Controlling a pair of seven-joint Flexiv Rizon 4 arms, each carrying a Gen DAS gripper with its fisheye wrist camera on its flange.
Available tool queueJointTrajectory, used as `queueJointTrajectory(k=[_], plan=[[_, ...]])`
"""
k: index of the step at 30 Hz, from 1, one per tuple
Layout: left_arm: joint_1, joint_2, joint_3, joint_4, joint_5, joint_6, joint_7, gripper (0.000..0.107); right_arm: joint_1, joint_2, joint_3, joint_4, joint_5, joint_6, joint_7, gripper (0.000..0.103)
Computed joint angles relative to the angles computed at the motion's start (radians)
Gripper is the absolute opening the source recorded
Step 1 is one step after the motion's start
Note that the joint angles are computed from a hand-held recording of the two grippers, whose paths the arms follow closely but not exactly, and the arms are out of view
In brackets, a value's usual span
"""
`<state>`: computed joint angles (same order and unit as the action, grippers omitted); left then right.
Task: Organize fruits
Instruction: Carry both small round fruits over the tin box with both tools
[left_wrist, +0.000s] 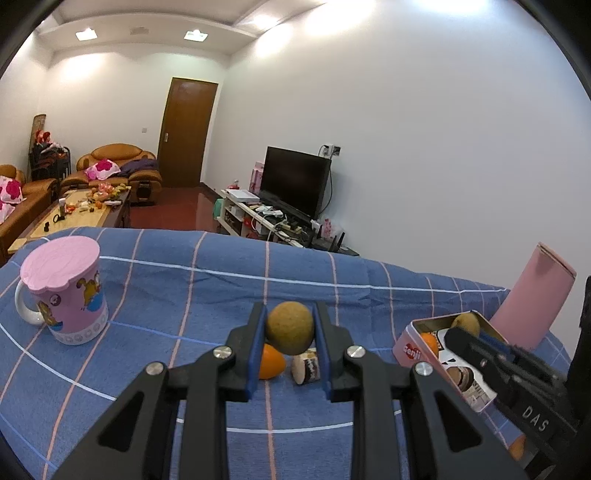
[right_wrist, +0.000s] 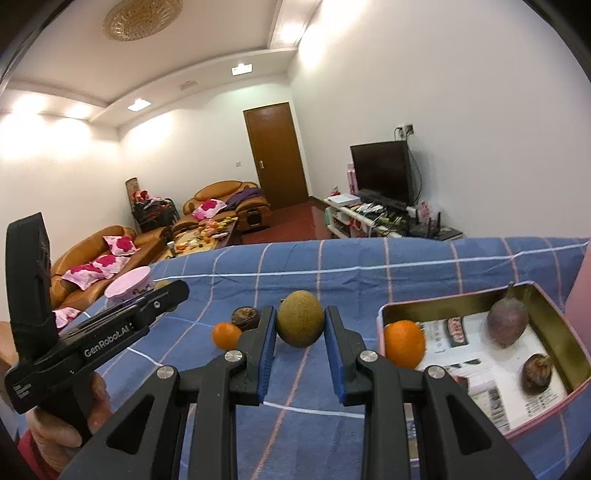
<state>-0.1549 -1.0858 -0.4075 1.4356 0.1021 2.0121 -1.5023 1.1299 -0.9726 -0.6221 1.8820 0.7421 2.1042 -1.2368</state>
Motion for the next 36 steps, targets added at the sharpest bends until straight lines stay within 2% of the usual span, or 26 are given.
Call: queueJointTrajectory(k=[3,8,14,18,28,36], plan=[[-0.027,0.002,0.027,-0.007,-0.016,0.002,0.007,0.027,0.052,-0.032,-0.072,0.010,0.038,-0.039,0.007,0.028],[-0.095,0.010,0.097,-0.009,-0.067,0.012,0.029,0.027,0.062,-0.042,-0.100,0.062,0.006,-0.045,0.064,0.028],[-0.297,0.018,0.307,-0.020,-0.294,0.008,0.088,0.027,0.057,-0.035,-0.103,0.137,-0.039,-0.011,0.096,0.028],[-0.408,0.010,0.402,-0.025,-0.430,0.023,0.145,0.027,0.060,-0.032,-0.107,0.182,-0.040,0.017,0.080,0.028],[-0.513,-0.006,0.422,-0.057,-0.618,0.026,0.234,0.027,0.002,0.027,-0.045,0.231,0.012,0.087,-0.016,0.028],[-0.554,-0.028,0.413,-0.122,-0.658,0.013,0.279,0.027,-0.059,0.069,0.005,0.249,0.074,0.135,-0.113,0.028]])
